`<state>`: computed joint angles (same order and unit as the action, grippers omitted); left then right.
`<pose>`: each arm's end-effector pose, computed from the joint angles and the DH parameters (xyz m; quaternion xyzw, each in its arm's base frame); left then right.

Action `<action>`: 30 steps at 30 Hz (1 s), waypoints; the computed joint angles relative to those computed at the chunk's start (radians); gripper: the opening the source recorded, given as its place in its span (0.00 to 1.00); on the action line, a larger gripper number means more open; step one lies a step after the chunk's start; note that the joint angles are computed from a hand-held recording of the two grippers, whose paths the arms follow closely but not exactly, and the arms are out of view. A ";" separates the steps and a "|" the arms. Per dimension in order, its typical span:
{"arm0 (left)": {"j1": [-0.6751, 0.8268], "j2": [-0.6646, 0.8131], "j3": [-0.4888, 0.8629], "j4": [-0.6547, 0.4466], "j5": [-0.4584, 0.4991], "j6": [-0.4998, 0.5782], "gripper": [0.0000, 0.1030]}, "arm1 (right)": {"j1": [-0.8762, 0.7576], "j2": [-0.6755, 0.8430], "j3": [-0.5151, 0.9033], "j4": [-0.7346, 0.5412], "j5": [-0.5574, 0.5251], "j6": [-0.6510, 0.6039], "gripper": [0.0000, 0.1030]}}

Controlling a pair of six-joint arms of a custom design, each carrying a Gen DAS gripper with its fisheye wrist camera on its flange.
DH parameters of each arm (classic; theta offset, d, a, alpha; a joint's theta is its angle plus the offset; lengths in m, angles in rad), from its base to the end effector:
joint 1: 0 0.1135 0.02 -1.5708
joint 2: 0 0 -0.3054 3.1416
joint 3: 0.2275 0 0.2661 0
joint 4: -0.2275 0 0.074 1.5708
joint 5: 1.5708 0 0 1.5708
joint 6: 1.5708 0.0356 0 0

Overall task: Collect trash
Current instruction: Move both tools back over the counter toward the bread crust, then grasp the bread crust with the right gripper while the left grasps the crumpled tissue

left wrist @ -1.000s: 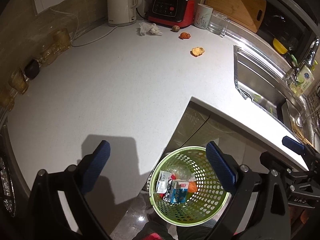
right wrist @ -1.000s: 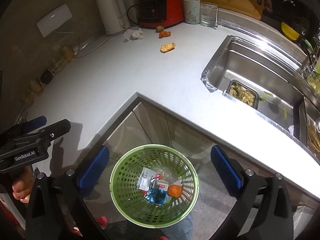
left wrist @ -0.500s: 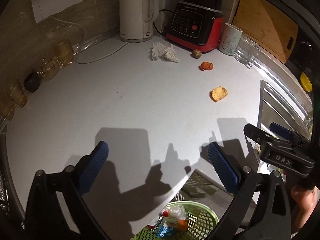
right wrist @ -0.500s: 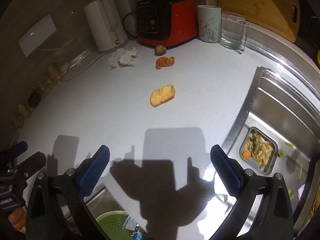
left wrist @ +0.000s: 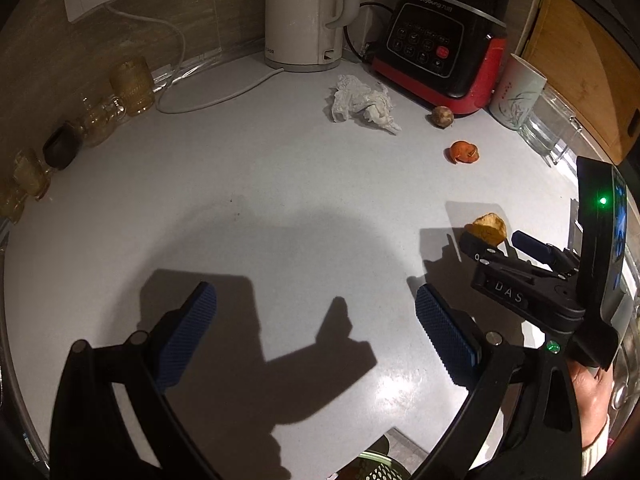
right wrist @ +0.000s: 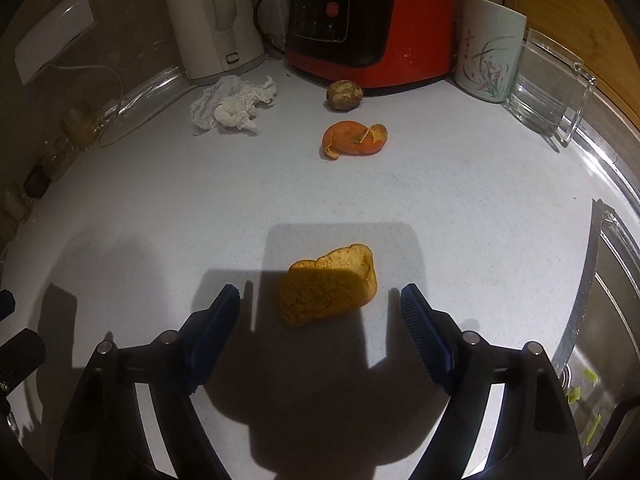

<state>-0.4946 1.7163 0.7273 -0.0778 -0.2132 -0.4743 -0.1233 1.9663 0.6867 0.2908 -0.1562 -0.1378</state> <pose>0.2759 -0.1402 0.1368 -0.0167 0.9631 -0.0243 0.2674 0.3278 -0.0350 0.0730 -0.0293 0.9549 0.0369 0.2933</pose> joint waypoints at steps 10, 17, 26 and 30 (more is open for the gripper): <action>0.045 0.098 0.098 -0.012 0.002 0.013 0.92 | -0.025 0.015 0.006 0.017 -0.044 -0.030 0.42; 0.056 0.182 0.196 -0.037 0.007 0.014 0.92 | -0.064 -0.012 -0.004 0.009 -0.115 -0.056 0.19; 0.053 0.225 0.229 -0.046 0.014 0.010 0.92 | -0.092 0.008 0.025 -0.033 -0.170 -0.064 0.20; 0.061 0.224 0.221 -0.042 0.023 0.001 0.92 | -0.093 0.014 0.038 -0.051 -0.180 -0.071 0.25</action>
<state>-0.4332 1.9404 0.9483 -0.1197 -0.1903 -0.4731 -0.2162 1.9802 0.7244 0.2402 -0.3358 -0.2085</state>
